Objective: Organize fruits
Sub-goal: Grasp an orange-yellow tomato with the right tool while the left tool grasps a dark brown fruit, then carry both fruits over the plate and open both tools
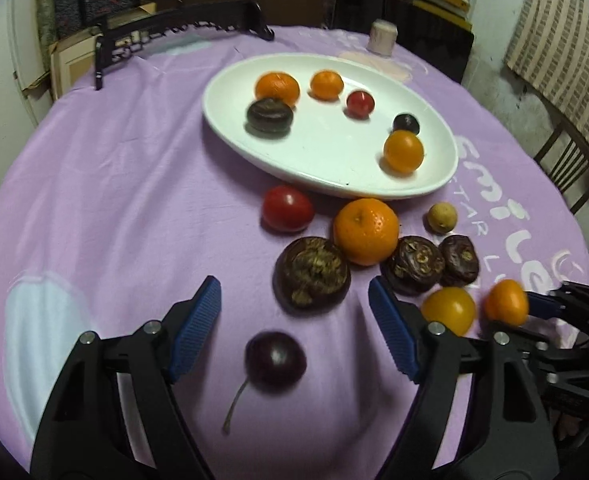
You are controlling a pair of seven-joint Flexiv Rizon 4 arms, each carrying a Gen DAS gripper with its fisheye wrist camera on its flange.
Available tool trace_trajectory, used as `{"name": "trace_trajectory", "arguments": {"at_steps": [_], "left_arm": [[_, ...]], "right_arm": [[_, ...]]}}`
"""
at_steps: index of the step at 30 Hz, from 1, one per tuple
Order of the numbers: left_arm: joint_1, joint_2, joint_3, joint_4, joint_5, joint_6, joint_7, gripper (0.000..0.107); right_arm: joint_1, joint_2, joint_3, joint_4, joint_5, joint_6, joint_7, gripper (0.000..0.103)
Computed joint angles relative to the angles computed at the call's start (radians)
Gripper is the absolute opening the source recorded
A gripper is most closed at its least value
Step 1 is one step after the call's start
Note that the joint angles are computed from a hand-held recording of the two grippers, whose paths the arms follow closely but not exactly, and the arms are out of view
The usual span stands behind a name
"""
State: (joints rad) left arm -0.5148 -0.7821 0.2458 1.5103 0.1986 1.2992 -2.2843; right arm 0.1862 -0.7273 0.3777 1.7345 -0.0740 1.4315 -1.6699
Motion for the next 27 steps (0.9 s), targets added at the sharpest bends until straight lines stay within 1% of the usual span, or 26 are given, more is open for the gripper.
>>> {"name": "trace_trajectory", "arguments": {"at_steps": [1, 2, 3, 4, 5, 8, 11, 16, 18, 22, 24, 27], "left_arm": [[0.019, -0.008, -0.024, -0.009, -0.010, -0.005, 0.022, 0.065], [0.028, -0.019, -0.034, -0.018, -0.016, -0.003, 0.032, 0.064], [0.015, -0.026, -0.015, -0.028, -0.010, 0.002, 0.022, 0.060], [0.021, -0.027, -0.023, -0.028, -0.015, 0.004, 0.030, 0.052], [0.041, -0.021, -0.051, -0.014, -0.027, 0.027, 0.046, 0.042], [0.051, -0.003, -0.075, 0.025, -0.060, 0.070, 0.060, 0.043], [-0.005, 0.015, -0.020, 0.046, -0.058, 0.091, 0.032, 0.043], [-0.048, 0.059, 0.009, 0.096, -0.059, 0.155, 0.020, 0.043], [-0.065, 0.072, 0.025, 0.103, -0.059, 0.167, 0.023, 0.043], [-0.102, 0.087, 0.072, 0.082, -0.049, 0.154, 0.022, 0.043], [-0.092, 0.084, 0.068, 0.059, -0.048, 0.135, 0.033, 0.043], [-0.062, 0.076, 0.050, 0.005, -0.052, 0.074, 0.047, 0.043]], "right_arm": [[-0.001, 0.001, -0.001, 0.002, 0.002, 0.002, 0.002, 0.038], [-0.006, 0.002, 0.004, 0.003, 0.005, 0.003, 0.000, 0.038], [-0.013, 0.001, 0.011, 0.003, 0.008, 0.004, -0.004, 0.038], [-0.019, 0.001, 0.018, 0.003, 0.011, 0.005, -0.009, 0.038], [-0.023, 0.002, 0.024, 0.005, 0.013, 0.009, -0.013, 0.038], [-0.036, 0.002, 0.042, 0.007, 0.019, 0.015, -0.029, 0.038], [-0.044, 0.002, 0.050, 0.007, 0.024, 0.015, -0.036, 0.038], [-0.051, 0.005, 0.056, 0.008, 0.033, 0.019, -0.043, 0.038], [-0.055, 0.007, 0.062, 0.007, 0.033, 0.020, -0.050, 0.039], [-0.076, 0.004, 0.097, -0.013, 0.040, 0.016, -0.079, 0.039], [-0.078, 0.001, 0.106, -0.031, 0.043, 0.008, -0.091, 0.039], [-0.054, -0.003, 0.090, -0.073, 0.038, -0.005, -0.099, 0.038]]}}
